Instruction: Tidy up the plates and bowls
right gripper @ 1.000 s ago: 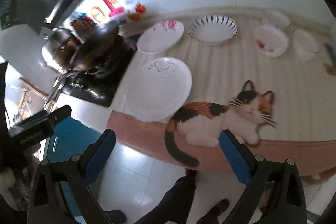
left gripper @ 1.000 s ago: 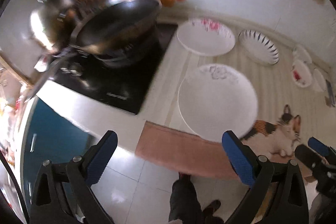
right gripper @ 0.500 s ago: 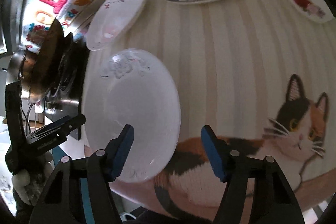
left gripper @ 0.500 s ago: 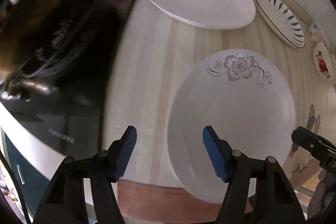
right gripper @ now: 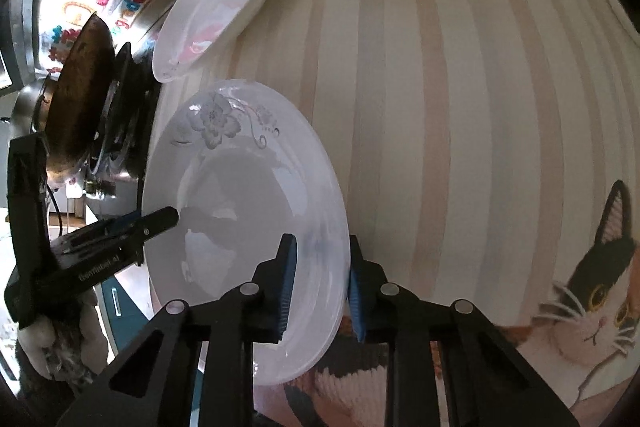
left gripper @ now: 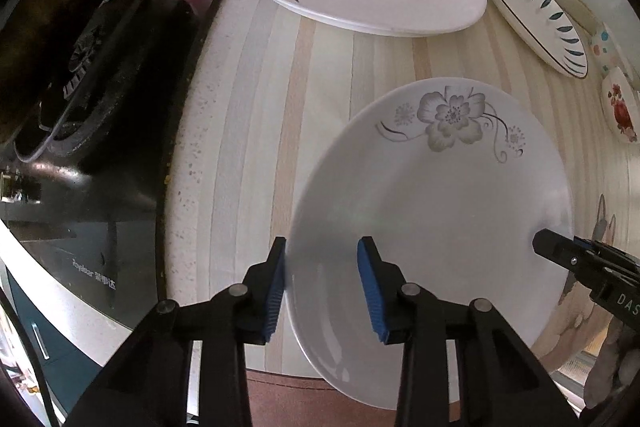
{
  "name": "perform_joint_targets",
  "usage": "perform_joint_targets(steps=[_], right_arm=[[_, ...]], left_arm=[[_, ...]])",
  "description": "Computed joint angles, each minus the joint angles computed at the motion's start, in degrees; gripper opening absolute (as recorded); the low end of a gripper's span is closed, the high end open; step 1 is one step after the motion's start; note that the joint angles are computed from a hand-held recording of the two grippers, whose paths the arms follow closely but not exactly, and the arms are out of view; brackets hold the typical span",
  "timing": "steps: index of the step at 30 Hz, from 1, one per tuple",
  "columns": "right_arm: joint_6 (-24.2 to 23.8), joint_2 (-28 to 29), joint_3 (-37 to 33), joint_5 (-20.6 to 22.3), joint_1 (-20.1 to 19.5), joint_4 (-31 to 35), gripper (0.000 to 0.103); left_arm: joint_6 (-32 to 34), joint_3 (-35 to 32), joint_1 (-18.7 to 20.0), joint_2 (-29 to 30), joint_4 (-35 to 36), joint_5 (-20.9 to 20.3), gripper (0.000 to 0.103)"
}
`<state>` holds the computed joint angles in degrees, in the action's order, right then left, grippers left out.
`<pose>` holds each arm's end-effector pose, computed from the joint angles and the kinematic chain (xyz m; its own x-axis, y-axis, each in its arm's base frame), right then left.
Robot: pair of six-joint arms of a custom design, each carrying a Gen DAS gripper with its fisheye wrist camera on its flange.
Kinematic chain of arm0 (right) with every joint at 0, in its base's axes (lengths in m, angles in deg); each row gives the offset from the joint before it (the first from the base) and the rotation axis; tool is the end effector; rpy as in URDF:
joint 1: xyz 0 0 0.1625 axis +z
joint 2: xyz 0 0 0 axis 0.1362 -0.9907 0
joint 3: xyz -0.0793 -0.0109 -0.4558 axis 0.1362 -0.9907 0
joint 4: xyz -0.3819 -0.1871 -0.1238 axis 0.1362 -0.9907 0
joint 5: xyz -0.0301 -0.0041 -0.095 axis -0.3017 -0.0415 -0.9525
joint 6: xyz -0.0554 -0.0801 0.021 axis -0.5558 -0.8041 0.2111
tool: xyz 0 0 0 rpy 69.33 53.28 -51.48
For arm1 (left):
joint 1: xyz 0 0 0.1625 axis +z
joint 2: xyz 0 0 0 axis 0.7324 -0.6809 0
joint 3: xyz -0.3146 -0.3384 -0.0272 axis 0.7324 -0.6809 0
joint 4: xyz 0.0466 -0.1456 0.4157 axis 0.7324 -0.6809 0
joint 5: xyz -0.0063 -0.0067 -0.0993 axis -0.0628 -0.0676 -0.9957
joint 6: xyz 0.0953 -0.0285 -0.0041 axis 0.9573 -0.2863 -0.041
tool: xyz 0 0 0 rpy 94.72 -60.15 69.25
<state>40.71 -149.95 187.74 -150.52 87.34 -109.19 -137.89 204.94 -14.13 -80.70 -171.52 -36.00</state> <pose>0.1494 -0.4891 0.1549 -0.9513 -0.1150 0.2860 -0.1134 0.9933 0.0221 -0.2621 -0.3837 0.1876 -0.7091 -0.1494 -0.6891 -0.0388 0.9841 -0.1735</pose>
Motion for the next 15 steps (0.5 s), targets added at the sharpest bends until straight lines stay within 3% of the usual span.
perform_joint_targets(steps=[15], right_arm=[[-4.63, -3.77, -0.03, -0.29, -0.11, 2.04, 0.025]], left_arm=[[-4.15, -0.94, -4.35, 1.07, 1.46, -0.08, 0.031]])
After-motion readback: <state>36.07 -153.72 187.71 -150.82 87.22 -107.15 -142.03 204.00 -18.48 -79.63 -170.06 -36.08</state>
